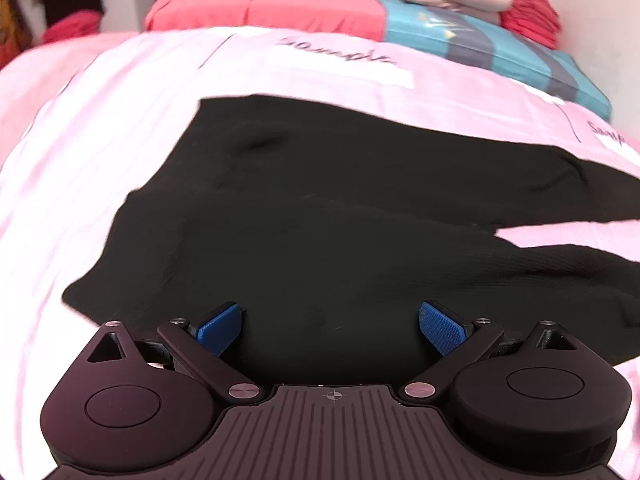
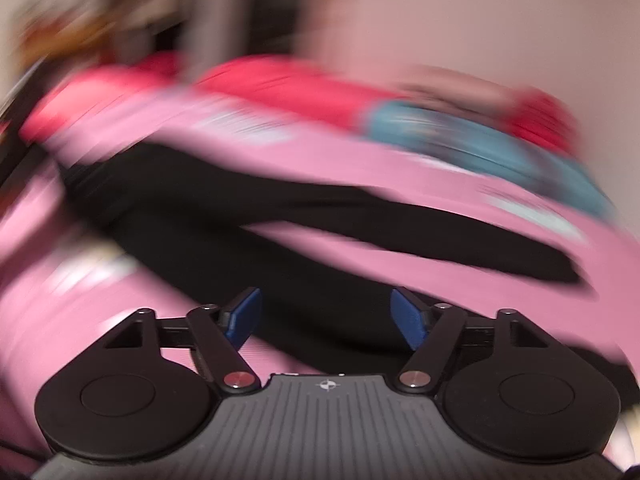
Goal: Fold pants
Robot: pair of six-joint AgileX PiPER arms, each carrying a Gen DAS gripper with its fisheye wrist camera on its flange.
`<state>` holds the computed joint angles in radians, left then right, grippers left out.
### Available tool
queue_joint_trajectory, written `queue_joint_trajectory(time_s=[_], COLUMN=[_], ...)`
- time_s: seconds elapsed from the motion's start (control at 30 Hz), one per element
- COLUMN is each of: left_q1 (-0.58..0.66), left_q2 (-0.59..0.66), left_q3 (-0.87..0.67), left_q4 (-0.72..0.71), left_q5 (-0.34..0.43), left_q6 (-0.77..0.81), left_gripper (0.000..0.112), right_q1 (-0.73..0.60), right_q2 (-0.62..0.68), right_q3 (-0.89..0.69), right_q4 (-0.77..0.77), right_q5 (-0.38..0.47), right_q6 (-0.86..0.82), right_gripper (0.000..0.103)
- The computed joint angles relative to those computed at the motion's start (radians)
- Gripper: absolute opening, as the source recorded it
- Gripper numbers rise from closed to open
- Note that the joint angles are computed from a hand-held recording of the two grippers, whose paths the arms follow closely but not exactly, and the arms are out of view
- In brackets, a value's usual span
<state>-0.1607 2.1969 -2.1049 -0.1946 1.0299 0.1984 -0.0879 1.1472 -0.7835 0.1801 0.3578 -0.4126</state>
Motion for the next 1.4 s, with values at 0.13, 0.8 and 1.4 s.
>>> queue_joint_trajectory(time_s=[0.13, 0.8, 1.4], left_q1=[0.029, 0.116, 0.258], left_q2=[-0.031, -0.065, -0.172], left_q3=[0.056, 0.108, 0.258], left_q4=[0.012, -0.059, 0.009], left_q5=[-0.03, -0.06, -0.241], left_q6=[0.005, 0.056, -0.027], left_gripper=[0.103, 0.103, 0.103], right_q1=[0.239, 0.265, 0.391], right_q2=[0.179, 0.302, 0.618], right_q3=[-0.056, -0.24, -0.662], right_q4=[-0.343, 0.168, 0.264], right_q5=[-0.06, 0.08, 0.201], right_q6=[0.207, -0.227, -0.314], right_gripper=[0.07, 0.052, 0.057])
